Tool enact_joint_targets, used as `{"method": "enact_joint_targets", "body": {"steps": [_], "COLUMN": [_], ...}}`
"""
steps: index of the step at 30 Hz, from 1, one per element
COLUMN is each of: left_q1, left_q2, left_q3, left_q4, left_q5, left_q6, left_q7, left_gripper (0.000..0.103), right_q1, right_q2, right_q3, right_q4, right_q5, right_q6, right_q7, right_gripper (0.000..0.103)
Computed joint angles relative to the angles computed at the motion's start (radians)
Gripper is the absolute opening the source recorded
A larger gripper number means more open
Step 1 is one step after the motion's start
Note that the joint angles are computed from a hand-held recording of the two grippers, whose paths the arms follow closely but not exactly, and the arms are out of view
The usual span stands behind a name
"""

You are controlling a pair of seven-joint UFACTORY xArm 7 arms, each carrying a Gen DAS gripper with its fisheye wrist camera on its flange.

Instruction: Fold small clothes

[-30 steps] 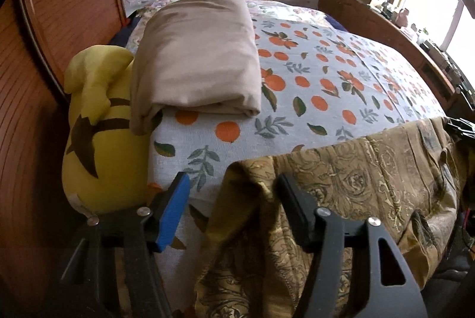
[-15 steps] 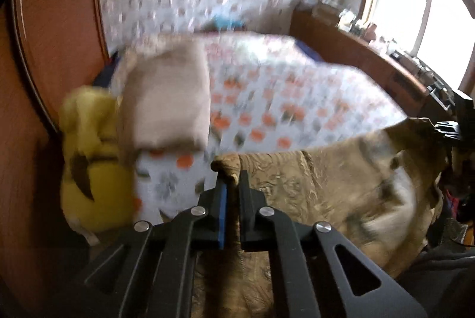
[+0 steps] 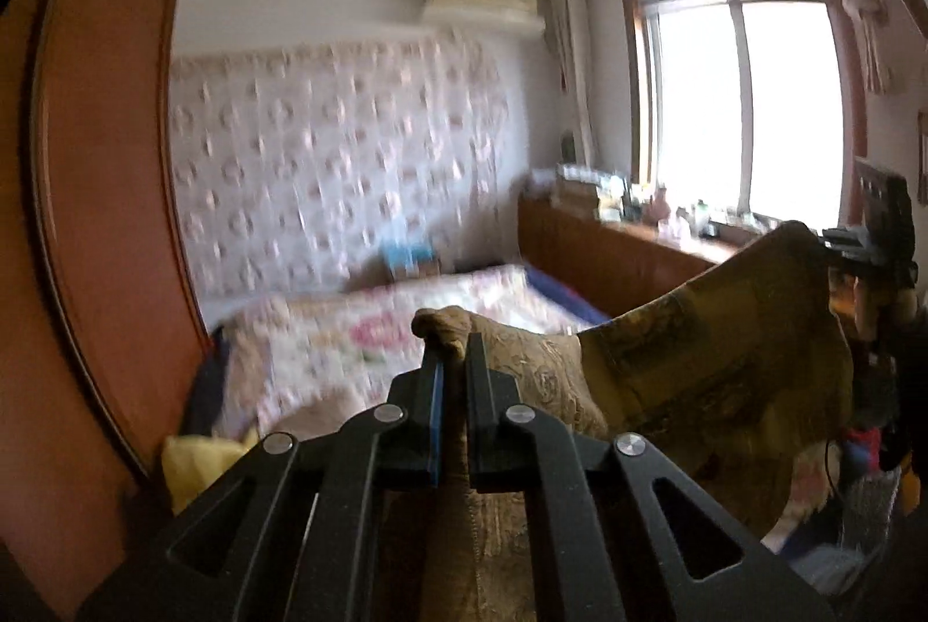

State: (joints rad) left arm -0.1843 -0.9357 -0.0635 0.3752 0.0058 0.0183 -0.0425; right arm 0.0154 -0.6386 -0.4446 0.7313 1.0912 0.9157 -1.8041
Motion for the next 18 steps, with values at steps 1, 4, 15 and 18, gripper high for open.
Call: {"method": "enact_joint_targets", "body": {"steps": [1, 4, 15, 18], "left_q1": [0.015, 0.048, 0.091, 0.1], "left_q2": [-0.012, -0.054, -0.128, -0.128], "left_q3": [-0.005, -0.003, 0.015, 0.006], "left_q4": [0.011, 0.024, 0.04, 0.027], "left_q5": [0.001, 0.004, 0.019, 0.017], "left_q6": [-0.009, -0.033, -0.044, -0.044], "left_q7": [-0.004, -0.01, 0.013, 0.008], "left_gripper": [0.006, 0.006, 0.006, 0.006], "right_q1": [-0.001, 0.002, 0.065, 0.102], "right_q2": [-0.014, -0.053, -0.195, -0.217], "right_q3": [-0.002, -0.009, -0.047, -0.021], "right_q4": [0.015, 0.04, 0.048, -0.012], "right_q5": [0.005, 0.013, -0.05, -0.051], "right_q6": [0.007, 0.006, -0.067, -0.153], "right_q7": [0.005, 0.015, 0.073, 0.064], "right_gripper": [0.007, 0.007, 0.007, 0.007]}}
